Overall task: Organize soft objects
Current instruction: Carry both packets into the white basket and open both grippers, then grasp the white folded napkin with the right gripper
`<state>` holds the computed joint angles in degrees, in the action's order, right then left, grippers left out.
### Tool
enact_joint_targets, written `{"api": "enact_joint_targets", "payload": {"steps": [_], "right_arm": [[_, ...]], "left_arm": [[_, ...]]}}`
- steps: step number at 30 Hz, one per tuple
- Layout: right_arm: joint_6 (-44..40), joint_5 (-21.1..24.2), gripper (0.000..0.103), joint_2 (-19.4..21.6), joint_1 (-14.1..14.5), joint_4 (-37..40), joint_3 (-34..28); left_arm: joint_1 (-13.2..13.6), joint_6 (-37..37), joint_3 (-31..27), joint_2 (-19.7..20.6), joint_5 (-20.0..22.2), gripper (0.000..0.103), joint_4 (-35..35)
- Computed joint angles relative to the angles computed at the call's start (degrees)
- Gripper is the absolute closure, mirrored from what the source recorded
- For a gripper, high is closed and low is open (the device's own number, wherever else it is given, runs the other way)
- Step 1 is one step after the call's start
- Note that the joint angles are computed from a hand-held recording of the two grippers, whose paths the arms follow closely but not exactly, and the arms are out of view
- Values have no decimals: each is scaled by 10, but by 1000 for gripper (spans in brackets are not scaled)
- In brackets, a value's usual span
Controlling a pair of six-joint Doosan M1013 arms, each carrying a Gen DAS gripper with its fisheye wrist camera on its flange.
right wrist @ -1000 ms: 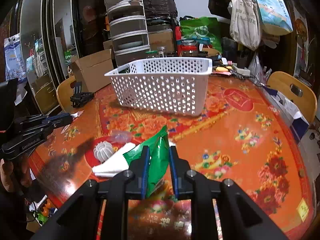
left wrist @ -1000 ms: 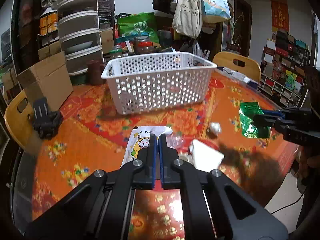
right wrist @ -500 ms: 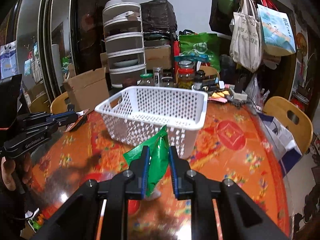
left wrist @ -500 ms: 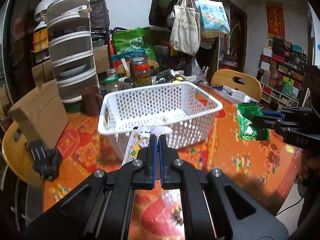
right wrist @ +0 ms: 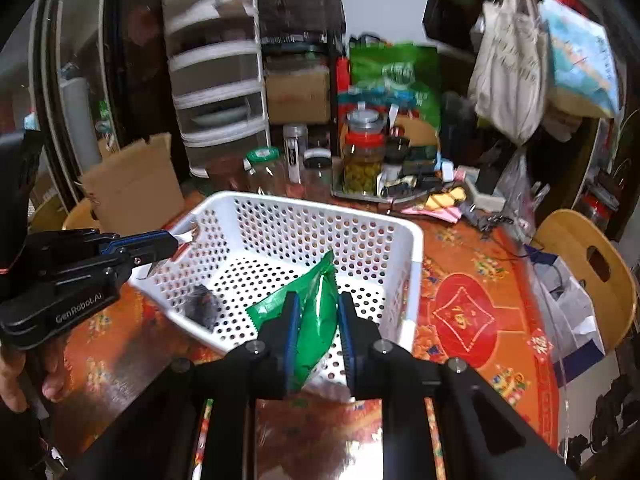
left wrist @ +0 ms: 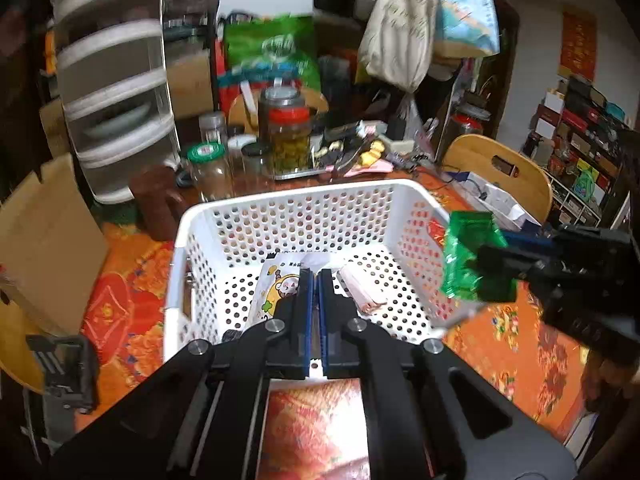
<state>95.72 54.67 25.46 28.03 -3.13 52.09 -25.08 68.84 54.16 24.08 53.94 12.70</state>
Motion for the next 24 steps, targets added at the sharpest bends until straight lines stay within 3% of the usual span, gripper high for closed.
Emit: {"api": "enact_joint_targets", "payload": {"steps": [7,12,15,17,18,19,20,21,22,24], "right_arm": [[-10,103,86,87,-2,-7,-112],[-13,149,86,130,-2,-3,-171],[-13,162,83,145,-1,-3,-192],[-10,163,79,146,-8,30,-195],[-11,157,72,143,-9,40,-191],[-11,153,65,140,-9,38,-188],[-11,149,44,136,-8,29,-183],[-11,137,31,127,-7,23,-169],[-10,126,29,118,-7,20,-158],[2,93,30,86,-7,15,-114]], "left_arm": [[25,-3,-94,75,85,101,-45],[33,-7,-119,100,106,101,-59],[38,-5,-112,101,93,99,-82],[42,-7,-94,92,67,88,-94],[44,-6,-86,88,56,83,-104],[44,-7,-76,82,42,65,-106],[42,-13,-65,73,32,45,-95],[38,-20,-54,63,19,38,-75],[33,-29,-38,51,5,32,-52],[27,-34,-12,26,-7,31,-35]]}}
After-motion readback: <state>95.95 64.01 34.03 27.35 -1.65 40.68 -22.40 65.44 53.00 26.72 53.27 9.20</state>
